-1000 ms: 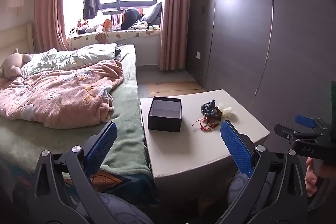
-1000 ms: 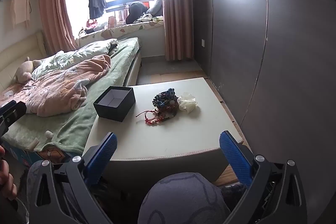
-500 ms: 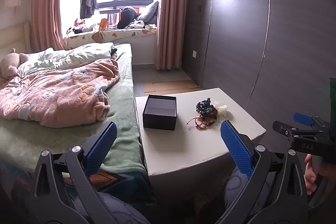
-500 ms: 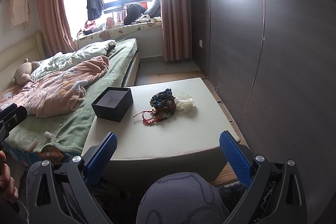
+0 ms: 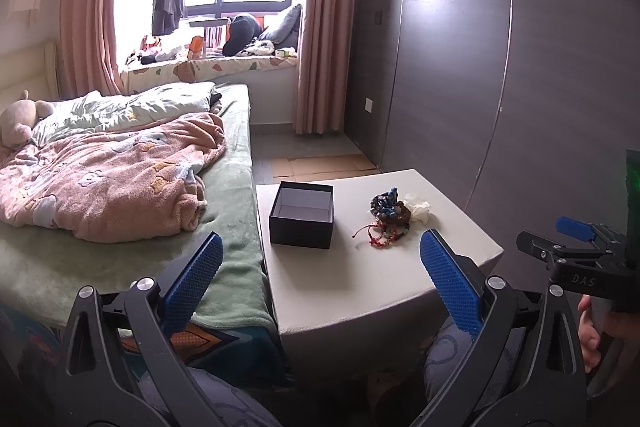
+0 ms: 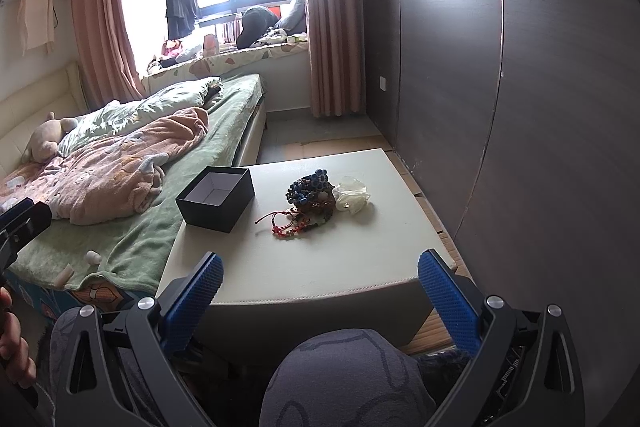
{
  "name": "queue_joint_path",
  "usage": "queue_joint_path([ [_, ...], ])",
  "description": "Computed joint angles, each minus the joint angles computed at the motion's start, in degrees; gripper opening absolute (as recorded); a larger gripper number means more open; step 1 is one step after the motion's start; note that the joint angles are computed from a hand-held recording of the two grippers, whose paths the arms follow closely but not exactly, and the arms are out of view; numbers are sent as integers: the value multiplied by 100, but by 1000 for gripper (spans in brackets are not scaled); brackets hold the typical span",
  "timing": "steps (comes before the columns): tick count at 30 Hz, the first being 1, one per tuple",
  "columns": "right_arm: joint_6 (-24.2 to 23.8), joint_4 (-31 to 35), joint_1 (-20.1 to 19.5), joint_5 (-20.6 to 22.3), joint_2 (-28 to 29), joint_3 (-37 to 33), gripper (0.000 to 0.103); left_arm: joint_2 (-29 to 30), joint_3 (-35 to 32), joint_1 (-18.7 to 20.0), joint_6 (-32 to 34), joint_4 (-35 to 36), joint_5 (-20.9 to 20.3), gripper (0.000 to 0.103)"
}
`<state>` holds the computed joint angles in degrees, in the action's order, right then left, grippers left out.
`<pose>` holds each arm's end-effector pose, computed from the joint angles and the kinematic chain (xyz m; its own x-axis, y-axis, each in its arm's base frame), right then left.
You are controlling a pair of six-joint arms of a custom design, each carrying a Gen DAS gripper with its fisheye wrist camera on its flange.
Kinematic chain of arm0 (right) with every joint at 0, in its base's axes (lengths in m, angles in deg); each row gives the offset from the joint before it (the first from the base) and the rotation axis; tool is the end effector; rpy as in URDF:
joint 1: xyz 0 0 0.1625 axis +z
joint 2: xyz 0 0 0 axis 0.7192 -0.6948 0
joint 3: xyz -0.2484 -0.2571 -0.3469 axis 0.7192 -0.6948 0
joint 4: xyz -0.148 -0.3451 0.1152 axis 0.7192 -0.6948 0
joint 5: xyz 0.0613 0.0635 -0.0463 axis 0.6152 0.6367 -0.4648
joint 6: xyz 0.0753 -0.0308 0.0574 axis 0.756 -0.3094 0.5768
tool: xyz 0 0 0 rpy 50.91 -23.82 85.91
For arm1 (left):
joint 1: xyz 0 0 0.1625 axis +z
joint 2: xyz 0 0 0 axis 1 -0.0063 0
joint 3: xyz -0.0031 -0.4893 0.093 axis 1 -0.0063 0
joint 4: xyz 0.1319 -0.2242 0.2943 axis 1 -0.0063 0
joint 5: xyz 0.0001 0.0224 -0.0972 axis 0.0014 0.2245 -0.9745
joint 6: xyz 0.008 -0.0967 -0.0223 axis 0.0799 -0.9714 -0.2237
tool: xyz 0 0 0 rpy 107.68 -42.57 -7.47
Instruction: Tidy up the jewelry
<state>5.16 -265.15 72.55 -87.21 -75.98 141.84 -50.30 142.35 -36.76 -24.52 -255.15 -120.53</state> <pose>0.4444 -0.6660 0.1713 -0.7360 -0.1941 0.6485 -0.6236 0.5672 -0.5380 -0.2075 -0.6292 0.4224 -0.7495 -0.0775 -0.6574 0.5645 0.4440 -0.6959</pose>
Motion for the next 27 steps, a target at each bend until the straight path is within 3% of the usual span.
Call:
queue_joint_path([
  [27,-73,-32,18,-15,-31,9,96,-50,66,-37,-73,34,8,98],
])
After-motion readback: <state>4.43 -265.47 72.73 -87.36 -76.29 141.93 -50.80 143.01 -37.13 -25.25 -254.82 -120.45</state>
